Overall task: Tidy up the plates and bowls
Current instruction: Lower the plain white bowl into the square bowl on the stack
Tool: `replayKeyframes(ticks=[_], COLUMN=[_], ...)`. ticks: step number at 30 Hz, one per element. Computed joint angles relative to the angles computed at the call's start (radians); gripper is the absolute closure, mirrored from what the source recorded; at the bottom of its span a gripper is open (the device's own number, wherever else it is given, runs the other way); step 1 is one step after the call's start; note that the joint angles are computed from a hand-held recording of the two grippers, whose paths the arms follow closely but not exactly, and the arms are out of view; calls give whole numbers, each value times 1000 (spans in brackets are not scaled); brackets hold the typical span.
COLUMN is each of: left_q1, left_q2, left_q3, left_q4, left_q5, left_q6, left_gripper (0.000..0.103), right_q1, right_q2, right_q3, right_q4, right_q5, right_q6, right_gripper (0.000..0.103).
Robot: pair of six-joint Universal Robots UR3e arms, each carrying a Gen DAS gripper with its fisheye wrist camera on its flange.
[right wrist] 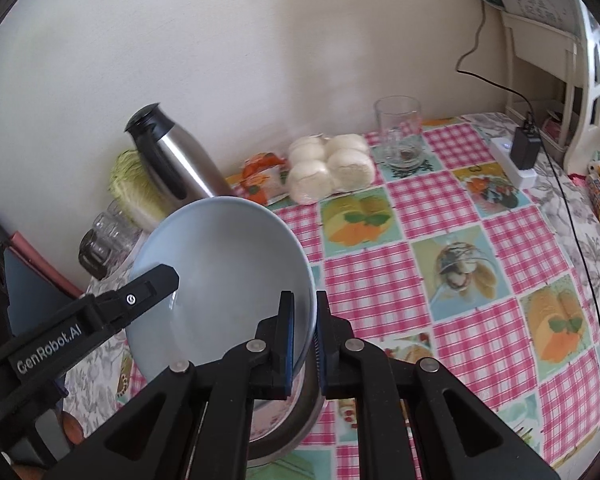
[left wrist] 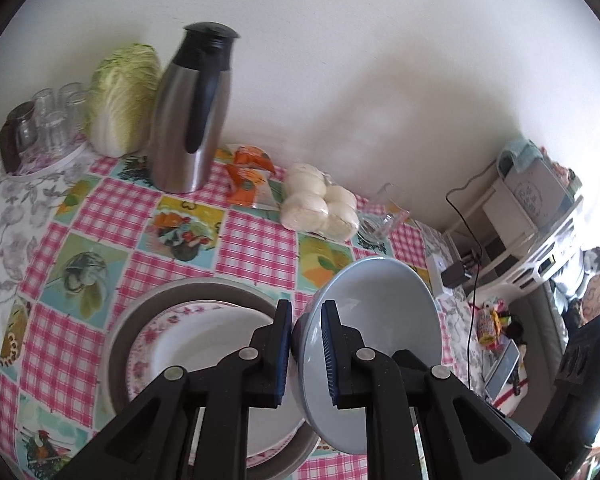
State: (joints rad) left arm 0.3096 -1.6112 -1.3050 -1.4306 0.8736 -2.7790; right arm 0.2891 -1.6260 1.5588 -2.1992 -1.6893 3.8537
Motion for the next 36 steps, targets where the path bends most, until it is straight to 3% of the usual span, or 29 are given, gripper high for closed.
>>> replayKeyframes(ticks=[15, 27, 29, 31, 36], left_q1=[218, 185, 191, 199, 145], left_q2=[5, -51, -63, -84, -70], left_q3=[26, 1, 2, 32, 13], left_q4=[-169, -129, -163, -278, -223], left_q5=[-81, -3, -41, -119, -74], left_q6=[146, 118, 141, 207, 173], left_gripper=[86, 87, 87, 87, 87], right_q1=[166, 175, 177, 175, 164], right_q2=[249, 326, 342, 338, 324], right_q3=[-294, -381, -398, -385, -344], right_q4=[68, 170, 204, 192, 156], right_q5=[-60, -69, -81, -84, -59], right_q6=[29, 40, 47, 42, 23], right_gripper=[92, 91, 91, 91, 90])
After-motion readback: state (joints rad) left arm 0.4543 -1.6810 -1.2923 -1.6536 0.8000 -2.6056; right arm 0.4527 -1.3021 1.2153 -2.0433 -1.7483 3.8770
